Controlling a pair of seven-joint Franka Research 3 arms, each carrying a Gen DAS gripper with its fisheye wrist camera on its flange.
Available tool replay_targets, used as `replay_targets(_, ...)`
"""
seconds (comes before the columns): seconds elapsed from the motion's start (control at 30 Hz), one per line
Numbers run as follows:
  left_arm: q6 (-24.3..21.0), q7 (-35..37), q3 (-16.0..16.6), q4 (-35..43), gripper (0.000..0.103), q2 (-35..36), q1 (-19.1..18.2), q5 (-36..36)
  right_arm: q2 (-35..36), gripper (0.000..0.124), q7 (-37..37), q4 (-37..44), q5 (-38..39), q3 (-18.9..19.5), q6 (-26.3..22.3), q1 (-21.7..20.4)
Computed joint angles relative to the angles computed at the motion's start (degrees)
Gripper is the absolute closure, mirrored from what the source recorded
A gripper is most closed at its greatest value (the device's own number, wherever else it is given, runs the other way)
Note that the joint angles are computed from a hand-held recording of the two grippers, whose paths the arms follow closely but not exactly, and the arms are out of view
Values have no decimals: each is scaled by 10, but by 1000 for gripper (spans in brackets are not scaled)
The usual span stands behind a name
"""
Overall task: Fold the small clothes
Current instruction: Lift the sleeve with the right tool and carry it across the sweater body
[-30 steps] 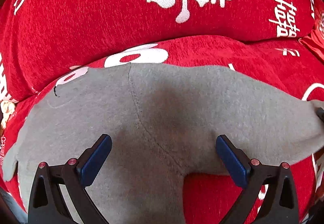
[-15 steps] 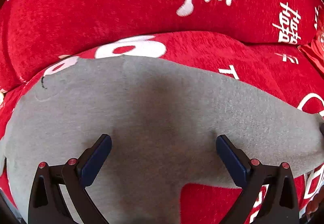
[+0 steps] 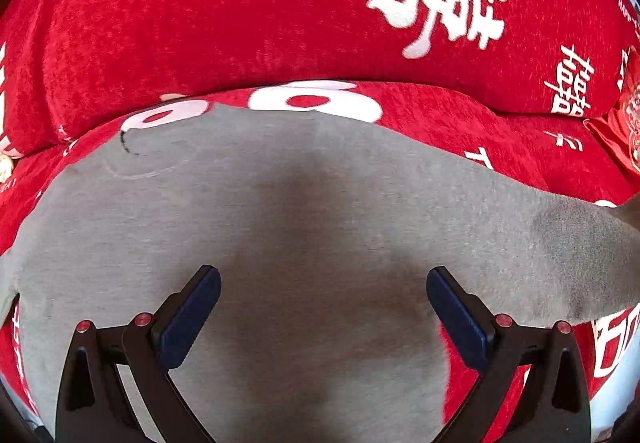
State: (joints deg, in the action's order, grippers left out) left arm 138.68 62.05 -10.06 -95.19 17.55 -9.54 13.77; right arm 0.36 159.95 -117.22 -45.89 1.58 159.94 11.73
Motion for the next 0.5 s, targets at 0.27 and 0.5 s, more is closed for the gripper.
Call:
replay_targets(0.27, 36, 30, 7, -74, 0, -48, 40, -40, 58, 119, -43, 111, 5, 11, -76, 63)
replay_targets(0.5, 54, 59, 18, -127, 0, -79, 71, -71, 122, 119, -89, 223, 29, 2, -124, 128)
